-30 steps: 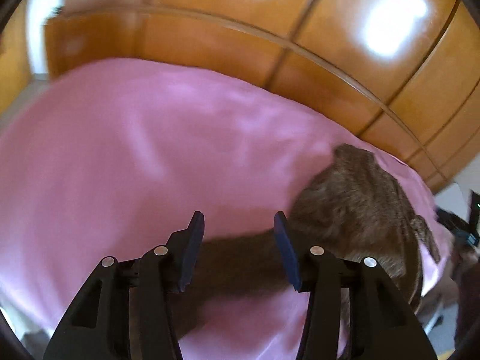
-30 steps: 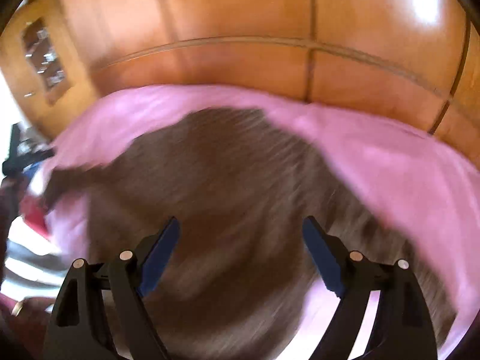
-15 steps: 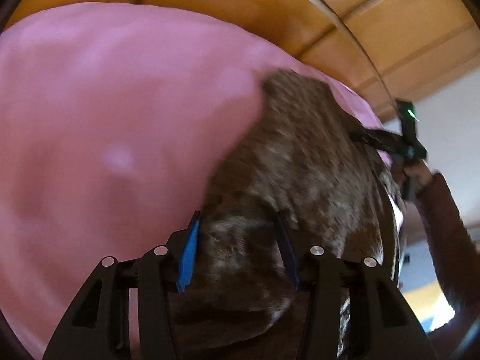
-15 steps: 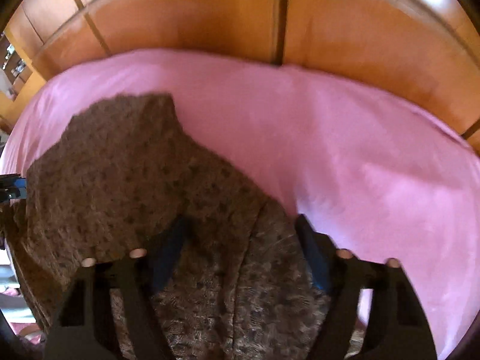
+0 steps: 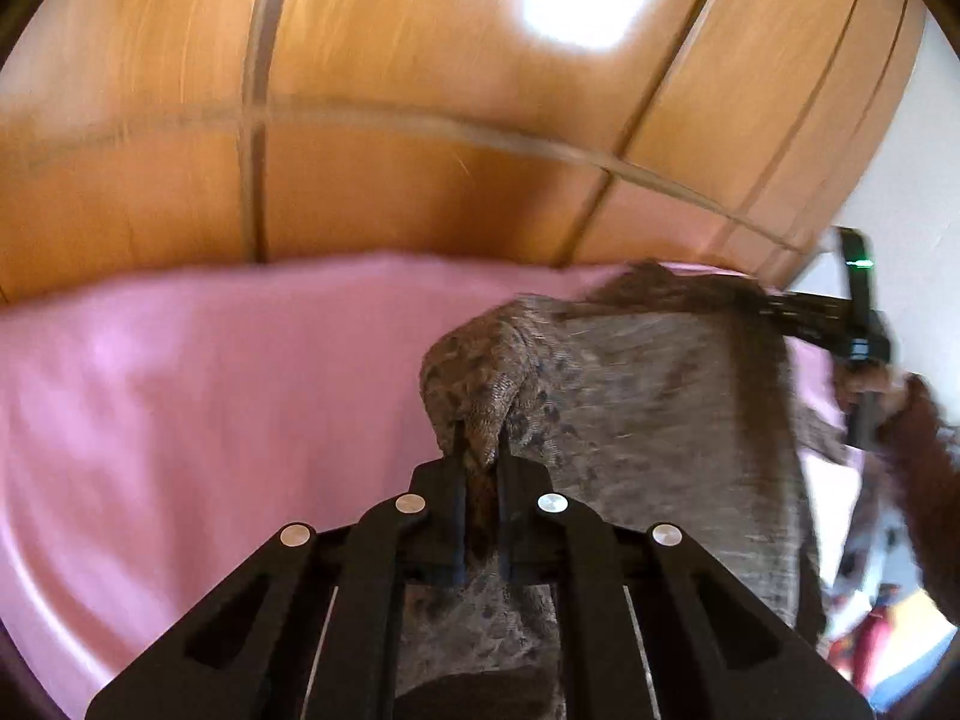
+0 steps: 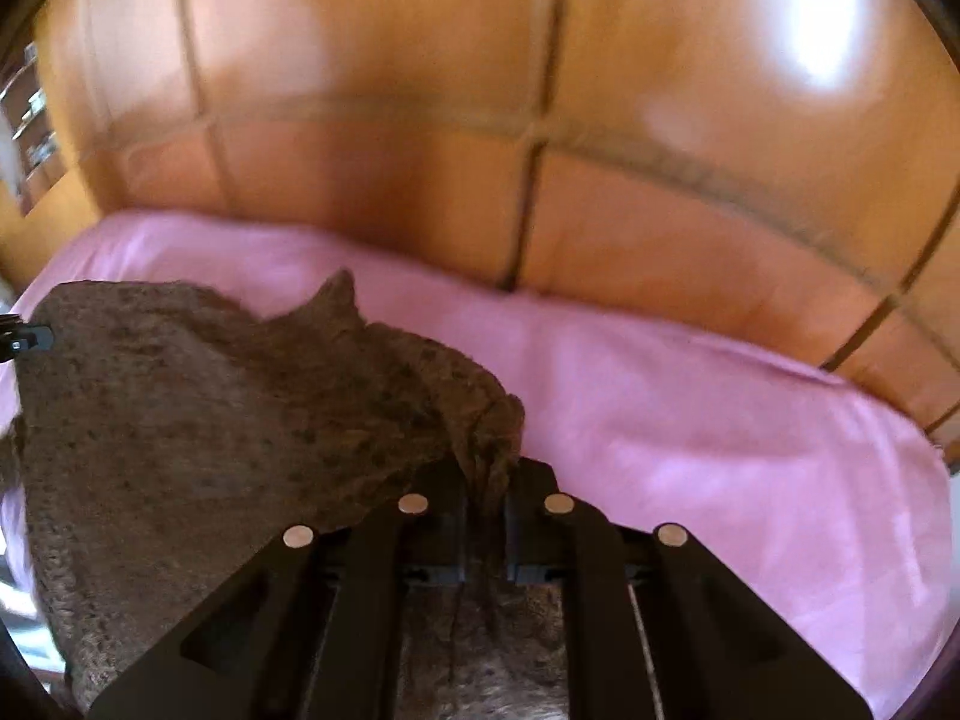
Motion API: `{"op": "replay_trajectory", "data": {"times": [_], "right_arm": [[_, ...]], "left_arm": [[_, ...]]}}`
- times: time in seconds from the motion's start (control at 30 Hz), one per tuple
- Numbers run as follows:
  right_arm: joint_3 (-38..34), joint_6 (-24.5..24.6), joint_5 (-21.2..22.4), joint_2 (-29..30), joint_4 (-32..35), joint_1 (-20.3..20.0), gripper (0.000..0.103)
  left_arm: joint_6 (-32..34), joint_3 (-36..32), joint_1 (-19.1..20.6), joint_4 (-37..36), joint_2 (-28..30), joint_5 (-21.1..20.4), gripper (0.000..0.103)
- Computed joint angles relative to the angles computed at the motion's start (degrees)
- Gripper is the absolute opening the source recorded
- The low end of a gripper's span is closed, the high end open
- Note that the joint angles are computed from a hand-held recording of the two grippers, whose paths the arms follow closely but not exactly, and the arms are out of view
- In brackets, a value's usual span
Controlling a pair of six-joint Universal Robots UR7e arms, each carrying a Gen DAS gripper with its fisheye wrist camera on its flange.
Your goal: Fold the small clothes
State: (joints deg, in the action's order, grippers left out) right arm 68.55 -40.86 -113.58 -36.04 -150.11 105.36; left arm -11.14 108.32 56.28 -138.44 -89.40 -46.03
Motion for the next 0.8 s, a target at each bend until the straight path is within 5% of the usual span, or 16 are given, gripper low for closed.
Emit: {"op": "replay_trajectory", "data": {"times": [0.13,0.2,0.27,0.3,0.43,0.53,0.6,0.8], "right_arm": [[-7.4,3.07,-3.26,5.58,-0.61,0.09,0.008],[-10.88,4.63,-3.83,8.26,1.1,-0.38,0.014],[-11.06,6.05,-2.26,8.51,0.76,-1.27,0.065],[-11.25,7.1,-1.43,8.63,0.28,-1.54,0.072],[1.82,10.56,3.3,-1.56,-3.35,-3.92,0.074],[14.7,17.64,7.95,-13.44,-3.22,-7.25,0.072],[22.04,21.33,12.81,-21.25,0.5,-10.32,0.066],[41.78,23.05,16.96,-38.23,13.11,-14.66,0.06]], "left_arm": [[2.16,-8.32,1.91,1.61,9.15,9.45,0.006],[-4.24,-12.77,3.89,9.65,12.25,9.78,0.009],[-8.59,-13.02,4.16,12.71,12.63,10.98,0.009],[-9.11,-11.94,4.0,11.75,11.95,10.54,0.009],[-14.53,-3.08,2.21,6.63,4.91,6.62,0.009],[-17.88,6.6,1.51,2.18,-2.91,-1.44,0.009],[-21.95,12.43,0.54,1.63,-7.18,-4.89,0.009],[-31.05,27.28,-2.33,-7.34,-17.11,-16.65,0.009]]}}
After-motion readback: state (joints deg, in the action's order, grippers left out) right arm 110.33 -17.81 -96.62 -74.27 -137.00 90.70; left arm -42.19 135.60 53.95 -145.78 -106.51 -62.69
